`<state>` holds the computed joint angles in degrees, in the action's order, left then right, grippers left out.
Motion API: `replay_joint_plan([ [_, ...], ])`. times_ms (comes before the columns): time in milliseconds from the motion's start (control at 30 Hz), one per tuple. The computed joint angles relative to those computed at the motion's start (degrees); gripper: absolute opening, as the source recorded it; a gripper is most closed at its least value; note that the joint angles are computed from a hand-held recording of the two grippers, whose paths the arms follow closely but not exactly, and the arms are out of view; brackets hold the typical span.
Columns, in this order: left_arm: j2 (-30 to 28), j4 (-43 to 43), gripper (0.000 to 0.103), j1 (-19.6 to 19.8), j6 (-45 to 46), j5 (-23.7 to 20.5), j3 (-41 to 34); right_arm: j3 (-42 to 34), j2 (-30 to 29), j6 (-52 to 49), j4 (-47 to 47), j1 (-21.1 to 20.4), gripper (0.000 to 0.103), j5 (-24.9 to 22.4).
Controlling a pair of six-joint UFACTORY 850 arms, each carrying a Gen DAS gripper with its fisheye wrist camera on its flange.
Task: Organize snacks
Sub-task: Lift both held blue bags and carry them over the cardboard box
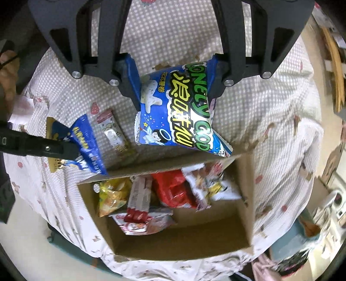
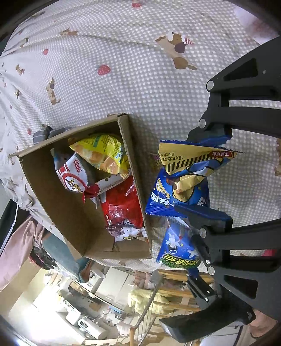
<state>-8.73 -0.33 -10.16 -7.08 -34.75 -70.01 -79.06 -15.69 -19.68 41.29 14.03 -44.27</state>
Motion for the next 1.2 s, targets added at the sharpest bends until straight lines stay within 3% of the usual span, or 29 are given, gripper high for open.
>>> replay_joint_plan([
  [367, 5.27, -1.76, 0.046, 0.97, -2.21, 1.97, 3.36, 2.44, 2.78, -4.5, 3.45, 0.01, 0.049, 1.08],
  [600, 8.39, 1.54, 0.046, 0.75, -5.89, 4.71, 3.18, 4.58, 5.71, -10.3, 9.82, -1.05, 0.049, 3.07],
  [933, 6.49, 6.39, 0.046, 3.26, -9.99, 5.36, -2.4, 3.81, 6.47, -16.11, 18.55, -3.24, 0.049, 5.54],
  [1200, 1.91, 6.54, 0.046, 5.68, -10.61, 4.92, -9.43, -3.13, 1.27, -14.8, 18.07, -2.65, 0.049, 6.28],
])
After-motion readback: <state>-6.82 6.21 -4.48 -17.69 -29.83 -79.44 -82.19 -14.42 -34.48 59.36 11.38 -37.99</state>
